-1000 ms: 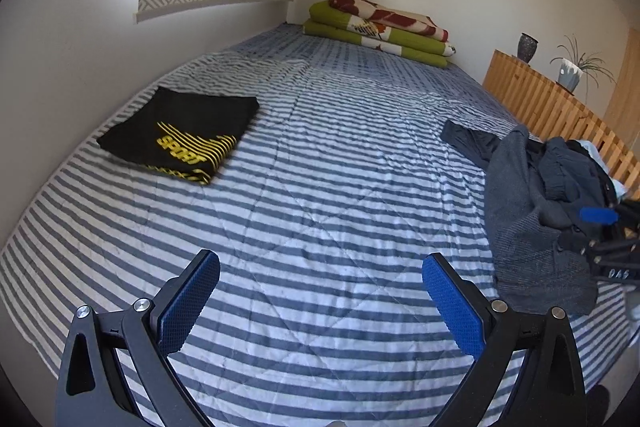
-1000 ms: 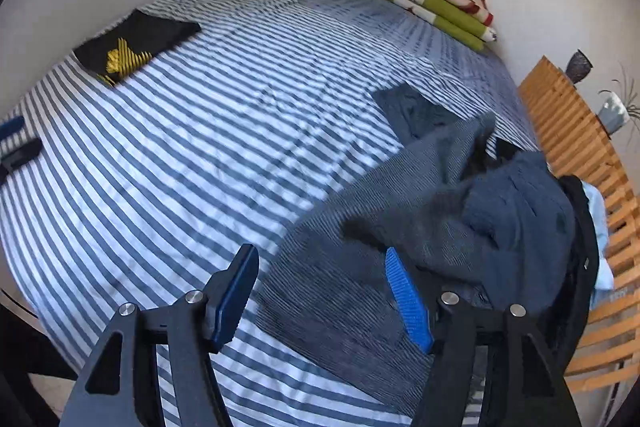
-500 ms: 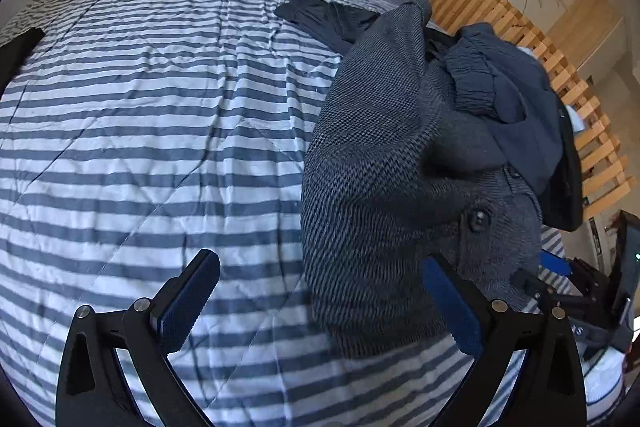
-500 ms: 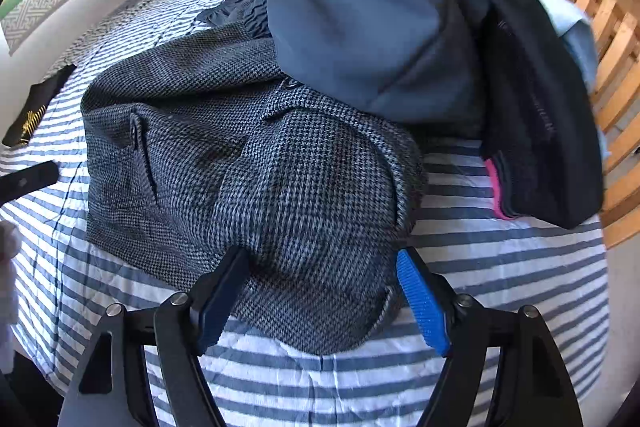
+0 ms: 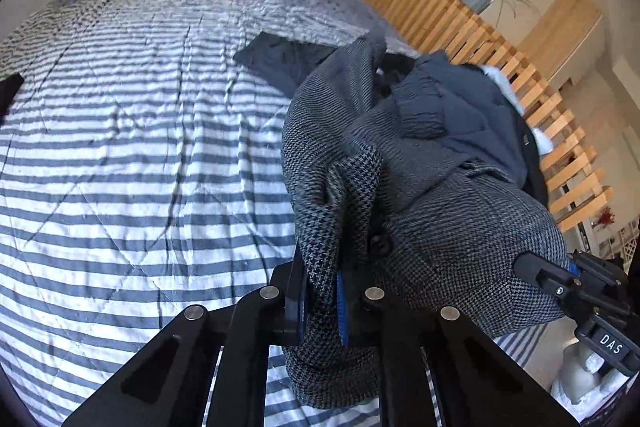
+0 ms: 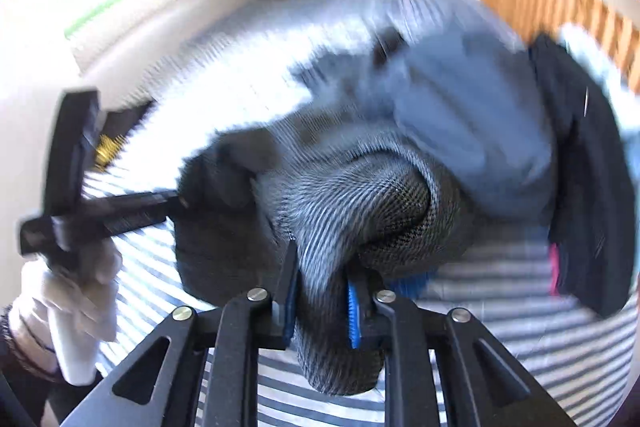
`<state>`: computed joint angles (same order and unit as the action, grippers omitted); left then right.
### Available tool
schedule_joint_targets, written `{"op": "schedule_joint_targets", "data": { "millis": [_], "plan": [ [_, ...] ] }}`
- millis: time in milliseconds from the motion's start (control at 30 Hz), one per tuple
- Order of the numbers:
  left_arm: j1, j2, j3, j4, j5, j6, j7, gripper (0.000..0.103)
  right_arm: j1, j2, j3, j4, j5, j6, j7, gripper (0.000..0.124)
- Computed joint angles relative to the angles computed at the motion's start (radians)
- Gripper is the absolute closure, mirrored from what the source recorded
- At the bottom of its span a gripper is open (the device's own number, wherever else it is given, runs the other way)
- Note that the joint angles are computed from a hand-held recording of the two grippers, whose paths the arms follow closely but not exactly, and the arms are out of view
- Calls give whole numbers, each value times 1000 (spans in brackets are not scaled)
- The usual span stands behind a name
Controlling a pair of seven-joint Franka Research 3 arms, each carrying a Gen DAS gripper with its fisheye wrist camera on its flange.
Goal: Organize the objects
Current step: 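Grasp the shorts with the left gripper while the right gripper lifts them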
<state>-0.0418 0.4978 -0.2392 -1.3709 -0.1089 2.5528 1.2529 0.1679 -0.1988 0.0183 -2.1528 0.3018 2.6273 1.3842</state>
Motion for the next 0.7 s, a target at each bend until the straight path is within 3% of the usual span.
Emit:
{"op": "schedule_joint_targets", "data": {
  "millis": [167, 367, 400, 500, 600, 700],
  "plan": [
    [47, -142, -29, -56, -81, 86, 59, 93, 49, -123, 2, 25, 74, 9, -69, 116],
    [42, -321, 17, -107, -85, 143, 81, 92, 117, -168, 17, 135, 149, 19, -118, 116],
    [40, -352, 28, -118, -80, 135, 78, 93, 116, -176, 26, 150, 139, 16, -107, 116],
    [52, -461, 58, -176, -134, 101, 137, 98, 150, -148, -4, 238, 210, -103, -92, 116],
    [46, -546, 105, -260, 3, 93, 72, 98, 117, -93, 27, 259, 169, -133, -1, 110],
    [54, -546, 136, -296, 40, -39, 17, 96, 84, 52, 62, 321, 37, -205, 121, 97]
  ]
}}
